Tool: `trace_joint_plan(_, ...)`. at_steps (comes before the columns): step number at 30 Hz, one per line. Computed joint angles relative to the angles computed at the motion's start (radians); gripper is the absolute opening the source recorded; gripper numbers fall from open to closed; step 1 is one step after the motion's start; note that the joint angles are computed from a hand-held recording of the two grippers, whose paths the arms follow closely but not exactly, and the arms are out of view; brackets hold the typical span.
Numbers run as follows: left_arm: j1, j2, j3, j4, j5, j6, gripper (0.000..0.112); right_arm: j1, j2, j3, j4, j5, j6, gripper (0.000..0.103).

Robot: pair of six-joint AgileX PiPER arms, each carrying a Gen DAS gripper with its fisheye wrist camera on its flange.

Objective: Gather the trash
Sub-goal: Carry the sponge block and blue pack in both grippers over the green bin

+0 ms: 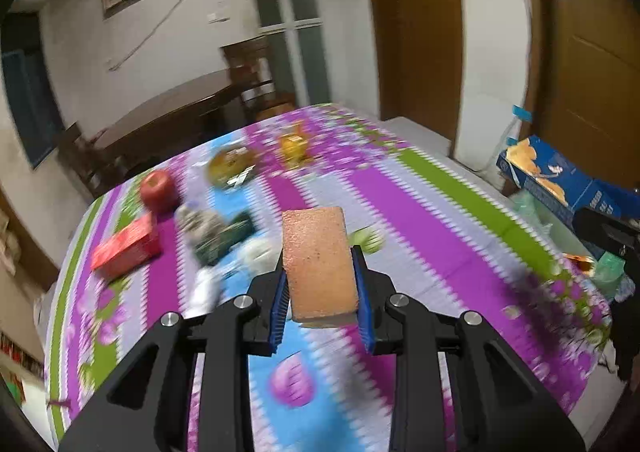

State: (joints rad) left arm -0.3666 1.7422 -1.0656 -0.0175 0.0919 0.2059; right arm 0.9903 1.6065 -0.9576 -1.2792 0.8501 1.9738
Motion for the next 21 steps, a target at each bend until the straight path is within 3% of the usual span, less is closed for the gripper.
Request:
trace_joint_plan(2,-0.056,0.030,-0.047,0.102,0.022,-0.104,0.027,-0.009,-0.064,0.065,0.006,0.032,0.019,0.058)
trace_joint_plan(7,-0.173,0.097,-0.139,0.189,0.058,-0.191,0.027,-0.036,-0.216,0.209,0.033,0.099,0.042,0.058)
trace_joint_plan(15,-0.301,0.219,-0.304,0.136,0.136,-0.130,0.027,-0.136,-0.474,0.417,0.093,0.152,0.011,0.058)
trace_joint_plan(21,-0.386,0.319,-0.444,0.102,0.192,-0.075,0.027,-0.192,-0.574,0.503,0.140,0.163,-0.021,0.058)
